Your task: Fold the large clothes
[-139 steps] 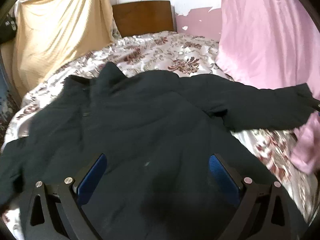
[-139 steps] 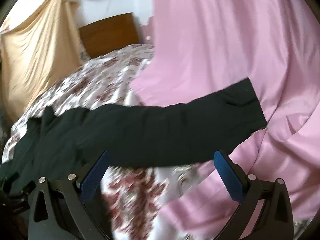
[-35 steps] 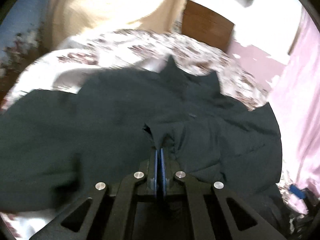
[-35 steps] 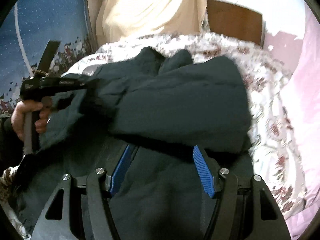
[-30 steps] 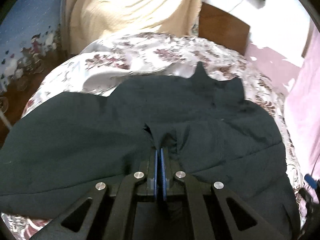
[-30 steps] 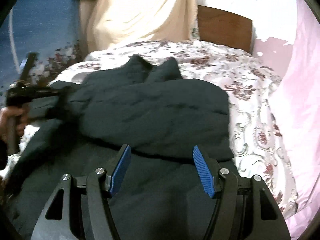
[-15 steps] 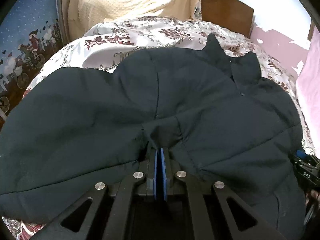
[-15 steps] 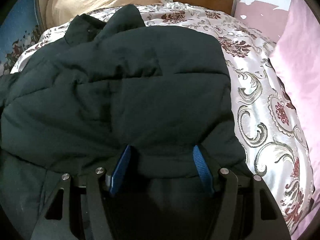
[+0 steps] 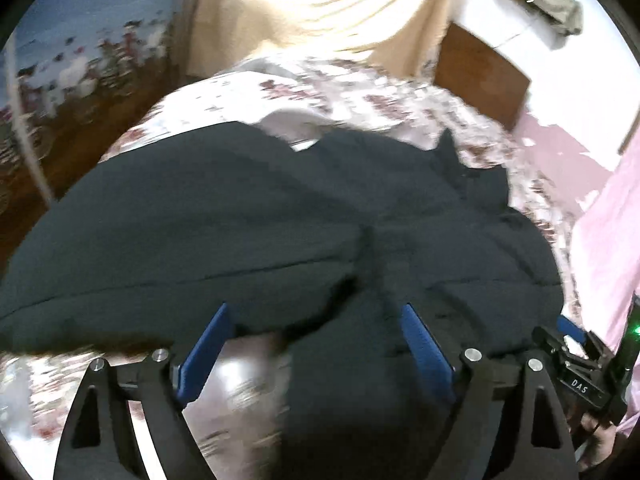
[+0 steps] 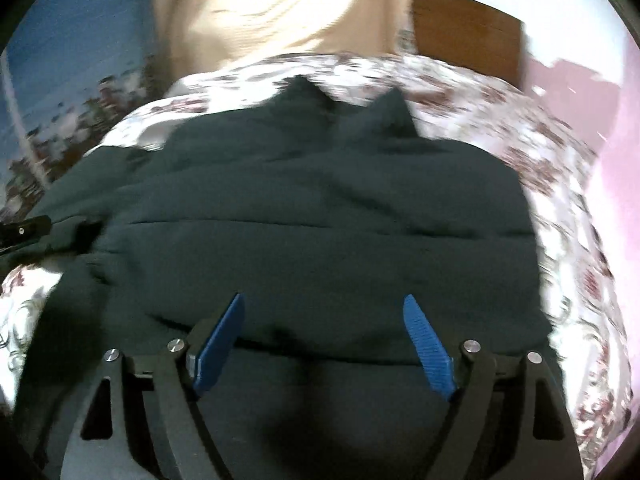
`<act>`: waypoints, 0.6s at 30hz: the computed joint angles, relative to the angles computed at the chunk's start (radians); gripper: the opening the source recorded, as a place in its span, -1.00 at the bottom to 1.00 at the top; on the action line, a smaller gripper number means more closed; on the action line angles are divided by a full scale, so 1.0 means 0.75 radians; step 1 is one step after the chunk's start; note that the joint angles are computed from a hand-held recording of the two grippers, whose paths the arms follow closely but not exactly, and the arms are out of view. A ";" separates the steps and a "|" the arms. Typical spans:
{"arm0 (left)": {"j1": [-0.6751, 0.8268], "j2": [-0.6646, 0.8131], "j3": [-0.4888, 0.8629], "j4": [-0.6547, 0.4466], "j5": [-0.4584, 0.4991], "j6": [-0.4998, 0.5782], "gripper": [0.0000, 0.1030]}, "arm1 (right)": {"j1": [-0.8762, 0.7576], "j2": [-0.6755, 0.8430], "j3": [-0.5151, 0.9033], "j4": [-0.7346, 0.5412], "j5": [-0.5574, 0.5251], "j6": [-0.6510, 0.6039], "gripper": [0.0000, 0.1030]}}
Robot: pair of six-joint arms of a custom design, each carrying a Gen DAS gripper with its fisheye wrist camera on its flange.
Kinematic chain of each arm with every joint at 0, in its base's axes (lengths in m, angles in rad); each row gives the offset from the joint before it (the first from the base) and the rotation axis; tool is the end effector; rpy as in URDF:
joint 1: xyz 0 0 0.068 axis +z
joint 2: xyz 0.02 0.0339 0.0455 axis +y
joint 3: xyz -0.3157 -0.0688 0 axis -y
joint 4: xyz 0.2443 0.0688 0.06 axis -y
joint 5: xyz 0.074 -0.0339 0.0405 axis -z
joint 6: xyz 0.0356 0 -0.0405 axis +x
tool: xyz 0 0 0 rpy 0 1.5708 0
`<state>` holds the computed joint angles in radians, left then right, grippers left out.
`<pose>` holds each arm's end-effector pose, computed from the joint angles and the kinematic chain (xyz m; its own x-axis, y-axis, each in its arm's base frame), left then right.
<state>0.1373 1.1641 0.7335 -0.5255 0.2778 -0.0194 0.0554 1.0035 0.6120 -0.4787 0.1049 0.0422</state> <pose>0.2040 0.0183 0.2676 -0.8096 -0.1307 -0.5723 0.0093 0.9719 -0.2352 0.1695 0.0057 0.2584 -0.7621 -0.0002 -0.6475 0.0445 0.9976 -0.0528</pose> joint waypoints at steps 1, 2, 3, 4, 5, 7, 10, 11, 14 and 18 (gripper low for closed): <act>0.034 -0.003 0.009 -0.038 -0.040 0.036 0.68 | 0.129 0.036 0.007 0.018 0.068 0.071 0.51; 0.078 -0.007 0.018 -0.079 -0.092 0.080 0.68 | 0.217 0.070 0.017 0.033 0.110 0.123 0.51; 0.162 -0.012 0.025 -0.116 -0.113 0.151 0.68 | 0.310 0.136 0.037 0.065 0.151 0.181 0.51; 0.245 -0.011 0.031 -0.140 -0.113 0.212 0.68 | 0.397 0.179 0.058 0.079 0.197 0.243 0.51; 0.308 0.002 0.041 -0.152 -0.112 0.252 0.68 | 0.474 0.240 0.081 0.120 0.232 0.294 0.51; 0.536 0.049 0.073 -0.185 -0.078 0.371 0.68 | 0.569 0.337 0.136 0.167 0.278 0.353 0.51; 0.794 0.169 0.131 -0.194 -0.041 0.481 0.68 | 0.687 0.484 0.236 0.223 0.347 0.401 0.51; 0.864 0.222 0.150 -0.183 -0.030 0.507 0.68 | 0.716 0.536 0.272 0.243 0.357 0.407 0.51; 0.990 0.345 0.198 -0.181 -0.020 0.516 0.68 | 0.777 0.654 0.355 0.264 0.368 0.431 0.51; 1.085 0.490 0.266 -0.211 0.060 0.458 0.68 | 0.821 0.769 0.406 0.271 0.406 0.442 0.51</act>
